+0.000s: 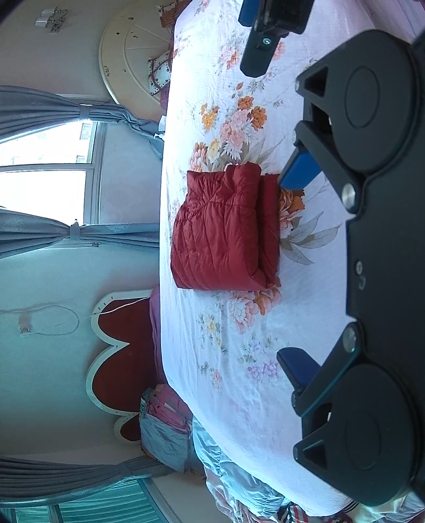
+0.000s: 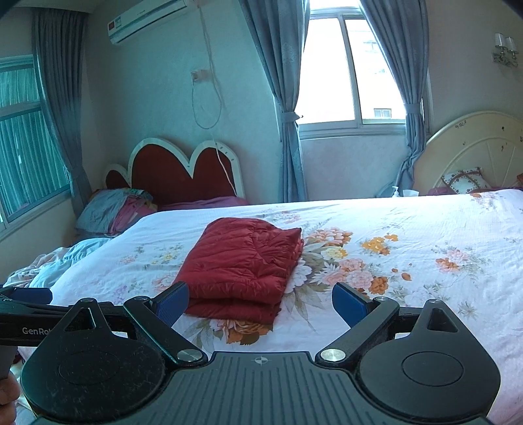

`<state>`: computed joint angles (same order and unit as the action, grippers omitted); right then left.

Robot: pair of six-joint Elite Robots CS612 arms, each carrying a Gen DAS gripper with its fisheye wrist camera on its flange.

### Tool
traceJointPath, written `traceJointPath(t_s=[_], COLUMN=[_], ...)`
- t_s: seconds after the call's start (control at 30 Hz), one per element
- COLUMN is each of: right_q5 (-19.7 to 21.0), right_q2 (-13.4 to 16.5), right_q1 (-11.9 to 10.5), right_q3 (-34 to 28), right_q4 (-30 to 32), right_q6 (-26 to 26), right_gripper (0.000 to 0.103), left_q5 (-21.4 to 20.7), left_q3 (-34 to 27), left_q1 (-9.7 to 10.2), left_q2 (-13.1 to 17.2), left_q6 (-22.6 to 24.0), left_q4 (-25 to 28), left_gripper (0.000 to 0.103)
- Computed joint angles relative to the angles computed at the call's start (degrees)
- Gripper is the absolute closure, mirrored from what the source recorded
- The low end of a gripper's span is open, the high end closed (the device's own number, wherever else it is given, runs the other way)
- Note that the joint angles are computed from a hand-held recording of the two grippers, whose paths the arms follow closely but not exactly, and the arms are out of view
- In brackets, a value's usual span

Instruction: Fold large clothes

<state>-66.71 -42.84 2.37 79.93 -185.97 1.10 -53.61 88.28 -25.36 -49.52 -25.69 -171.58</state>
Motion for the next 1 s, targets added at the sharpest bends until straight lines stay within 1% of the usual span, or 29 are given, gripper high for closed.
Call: traceJointPath(t_s=[0.13, 1.0], right_q5=[0.32, 1.73], right_q2=[0.13, 1.18], right_q1=[-0.06, -0.18], right_q3=[-0.10, -1.69], right_q4=[-0.02, 1.27], right_q6=[0.11, -0.30], right_gripper=[0.010, 0.009], left_q5=[0.52, -0.23], left_q3=[-0.09, -0.85], left_q1=[-0.08, 0.35], left_q2=[0.06, 0.50], left_q6=[0.19, -0.36], left_q4=[0.17, 1.23], left_gripper=[0.000, 0.000])
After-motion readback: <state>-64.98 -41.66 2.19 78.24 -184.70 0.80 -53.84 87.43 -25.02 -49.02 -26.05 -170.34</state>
